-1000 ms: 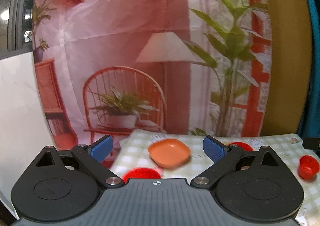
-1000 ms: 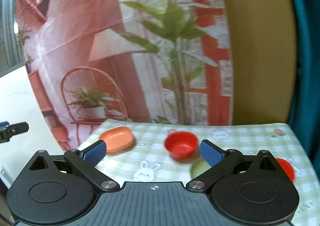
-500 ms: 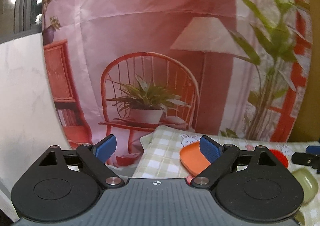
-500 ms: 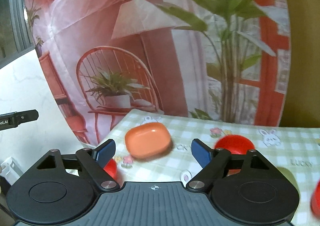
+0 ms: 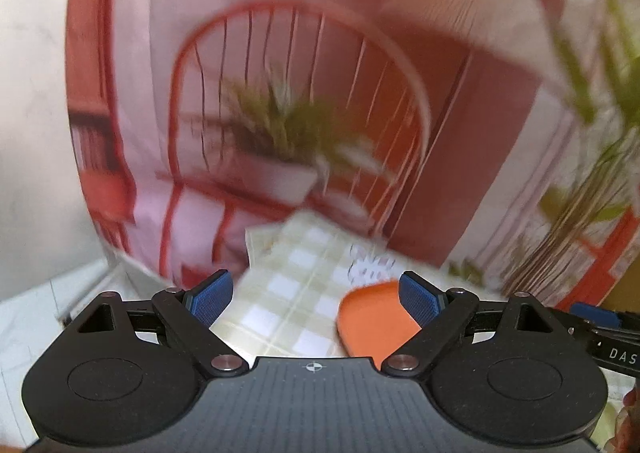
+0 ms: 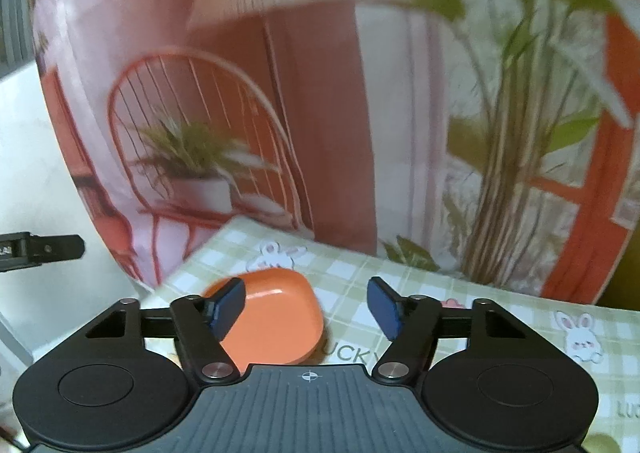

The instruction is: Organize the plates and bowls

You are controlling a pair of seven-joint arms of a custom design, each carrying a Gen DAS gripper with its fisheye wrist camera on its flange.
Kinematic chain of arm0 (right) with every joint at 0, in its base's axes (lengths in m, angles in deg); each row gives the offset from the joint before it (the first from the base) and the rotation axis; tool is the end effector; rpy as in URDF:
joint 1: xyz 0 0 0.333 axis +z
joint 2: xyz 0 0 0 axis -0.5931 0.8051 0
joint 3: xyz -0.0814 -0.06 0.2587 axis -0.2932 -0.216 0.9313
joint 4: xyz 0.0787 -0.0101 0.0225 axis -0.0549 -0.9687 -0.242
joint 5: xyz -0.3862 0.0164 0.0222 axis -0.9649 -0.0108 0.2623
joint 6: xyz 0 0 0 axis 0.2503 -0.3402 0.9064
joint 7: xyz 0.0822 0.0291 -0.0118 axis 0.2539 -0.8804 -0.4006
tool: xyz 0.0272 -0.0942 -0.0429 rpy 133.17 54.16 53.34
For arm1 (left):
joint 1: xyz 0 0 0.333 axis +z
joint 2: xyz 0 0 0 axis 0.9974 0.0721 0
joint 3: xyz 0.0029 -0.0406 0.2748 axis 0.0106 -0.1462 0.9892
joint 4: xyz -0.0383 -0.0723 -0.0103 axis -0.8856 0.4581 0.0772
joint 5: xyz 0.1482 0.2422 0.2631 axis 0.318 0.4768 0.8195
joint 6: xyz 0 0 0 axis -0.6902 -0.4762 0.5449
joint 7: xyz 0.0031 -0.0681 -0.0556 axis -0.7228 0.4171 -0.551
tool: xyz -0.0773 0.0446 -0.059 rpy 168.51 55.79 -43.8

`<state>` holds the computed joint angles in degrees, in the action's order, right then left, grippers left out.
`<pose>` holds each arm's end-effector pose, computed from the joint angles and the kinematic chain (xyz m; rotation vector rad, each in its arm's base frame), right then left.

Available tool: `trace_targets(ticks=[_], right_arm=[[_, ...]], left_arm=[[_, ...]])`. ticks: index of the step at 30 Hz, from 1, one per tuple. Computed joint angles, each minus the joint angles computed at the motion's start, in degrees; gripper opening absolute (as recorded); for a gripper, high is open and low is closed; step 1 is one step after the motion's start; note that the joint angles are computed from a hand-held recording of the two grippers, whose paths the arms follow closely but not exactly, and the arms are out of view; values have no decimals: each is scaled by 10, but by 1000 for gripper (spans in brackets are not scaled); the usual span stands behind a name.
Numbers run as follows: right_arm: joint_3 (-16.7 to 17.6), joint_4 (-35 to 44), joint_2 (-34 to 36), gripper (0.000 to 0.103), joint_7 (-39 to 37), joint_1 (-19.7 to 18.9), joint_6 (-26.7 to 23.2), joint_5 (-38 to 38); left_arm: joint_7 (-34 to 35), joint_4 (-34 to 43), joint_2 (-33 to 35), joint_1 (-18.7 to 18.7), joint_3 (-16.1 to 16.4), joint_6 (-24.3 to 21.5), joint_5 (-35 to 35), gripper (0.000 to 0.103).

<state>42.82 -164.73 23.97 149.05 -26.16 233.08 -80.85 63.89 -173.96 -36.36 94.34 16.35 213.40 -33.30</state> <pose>0.6062 0.1186 0.5669 -1.6592 1.5687 -0.6441 0.4648 -0.0888 0.5841 -1.9965 1.1702 -0.8008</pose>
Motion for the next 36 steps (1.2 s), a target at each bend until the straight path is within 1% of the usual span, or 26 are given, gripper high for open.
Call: trace_targets(ticks=[3,7,11,16,20,21,22,23,24,25,26,27,30,33,36], right_arm=[[4,52,57,56,-26,-4,-24,20],[5,109,121,52,-39,-5,-57,19],[5,149,166,48,-29,-7,-87,26],[13,177,199,43,-42,-17,-109,45],[14,190,212,36,-45,-19,-124,51],[16,193,214,34,-47,-20,-128,55],[17,196,216,33,-49,-22,-132,59],[19,196,216,30,-53,-23,-133,62],[21,196,216,26,-58,-24,-136,66],[23,197,216,23,-64,-25,-137,71],[25,195,214,15,-69,-26,-139,75],[26,194,212,11,-71,-26,-142,79],[26,184,201,11,-76,-23,-146,85],[23,170,185,11,-69,-19,-143,88],[24,156,162,11,-64,-20,-144,100]], left_arm=[[6,39,71,4,-4,-12,13,89],[23,82,147,-17,14,-19,31,87],[65,116,199,-47,39,-29,21,87],[110,141,237,-74,63,-37,-22,81],[137,157,253,-87,69,-51,-35,70],[145,160,256,-91,70,-58,-38,63],[153,166,261,-93,71,-66,-43,50],[163,170,265,-95,73,-72,-51,42],[173,173,267,-96,75,-78,-62,25],[178,172,267,-98,77,-82,-70,18],[181,165,263,-98,78,-74,-76,13],[176,158,260,-97,79,-66,-72,12],[159,146,248,-95,79,-59,-56,11],[162,138,234,-93,79,-52,-63,11],[166,137,217,-92,74,-56,-59,11]])
